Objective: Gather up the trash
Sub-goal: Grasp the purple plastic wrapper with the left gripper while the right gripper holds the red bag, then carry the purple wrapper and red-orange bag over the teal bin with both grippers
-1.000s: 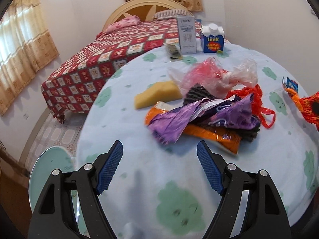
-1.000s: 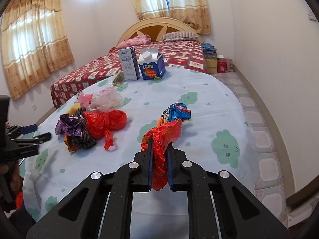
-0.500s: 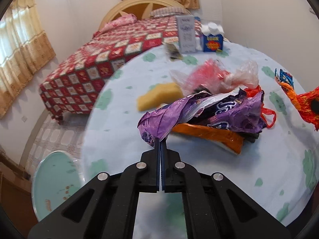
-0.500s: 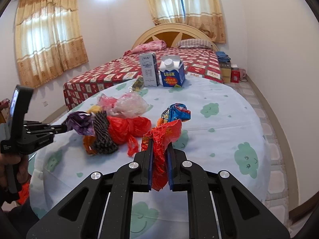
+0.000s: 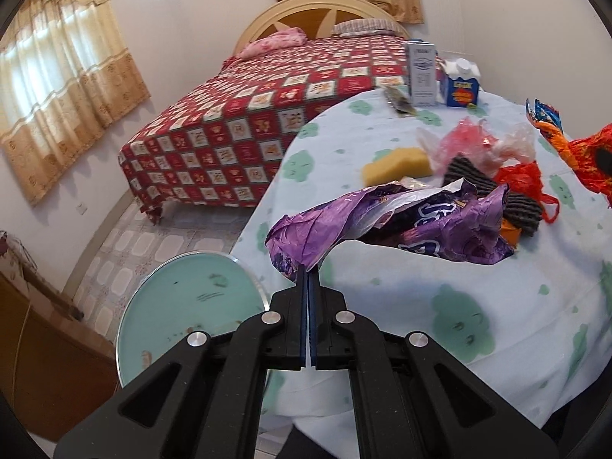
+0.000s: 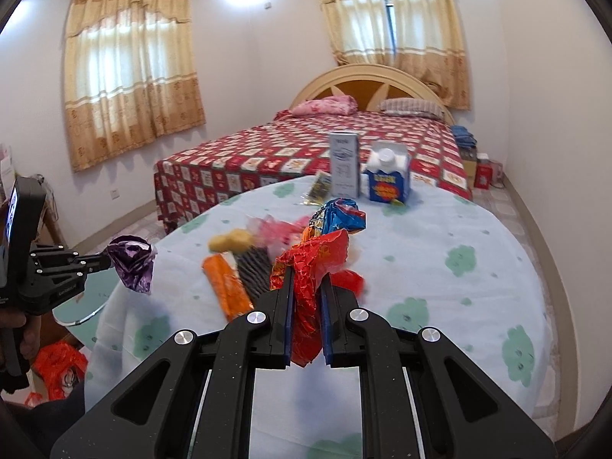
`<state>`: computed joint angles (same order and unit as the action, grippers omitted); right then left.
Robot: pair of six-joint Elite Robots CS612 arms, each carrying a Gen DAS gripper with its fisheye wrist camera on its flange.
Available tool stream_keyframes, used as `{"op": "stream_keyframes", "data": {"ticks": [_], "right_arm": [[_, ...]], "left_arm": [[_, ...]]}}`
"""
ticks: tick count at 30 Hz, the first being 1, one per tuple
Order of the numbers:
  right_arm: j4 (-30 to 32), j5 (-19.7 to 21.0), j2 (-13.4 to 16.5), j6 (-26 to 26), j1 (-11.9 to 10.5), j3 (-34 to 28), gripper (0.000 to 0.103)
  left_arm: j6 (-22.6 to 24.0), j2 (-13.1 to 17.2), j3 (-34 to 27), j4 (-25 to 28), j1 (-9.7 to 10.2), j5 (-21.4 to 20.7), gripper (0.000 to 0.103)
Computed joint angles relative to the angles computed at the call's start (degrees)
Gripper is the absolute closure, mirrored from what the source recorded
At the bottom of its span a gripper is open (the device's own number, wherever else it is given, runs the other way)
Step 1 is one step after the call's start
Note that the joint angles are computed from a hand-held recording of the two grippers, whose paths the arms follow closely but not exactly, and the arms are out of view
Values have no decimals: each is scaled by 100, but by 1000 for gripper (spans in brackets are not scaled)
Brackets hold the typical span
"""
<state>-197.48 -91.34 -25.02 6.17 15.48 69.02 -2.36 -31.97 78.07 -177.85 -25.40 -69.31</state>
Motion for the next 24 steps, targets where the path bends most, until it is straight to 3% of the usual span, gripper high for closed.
{"op": "stream_keyframes", "data": {"ticks": [24], "right_arm": [[612, 613, 431, -643, 230, -1061, 91]], "left_arm": [[-571, -188, 383, 48, 265, 443, 103]]}}
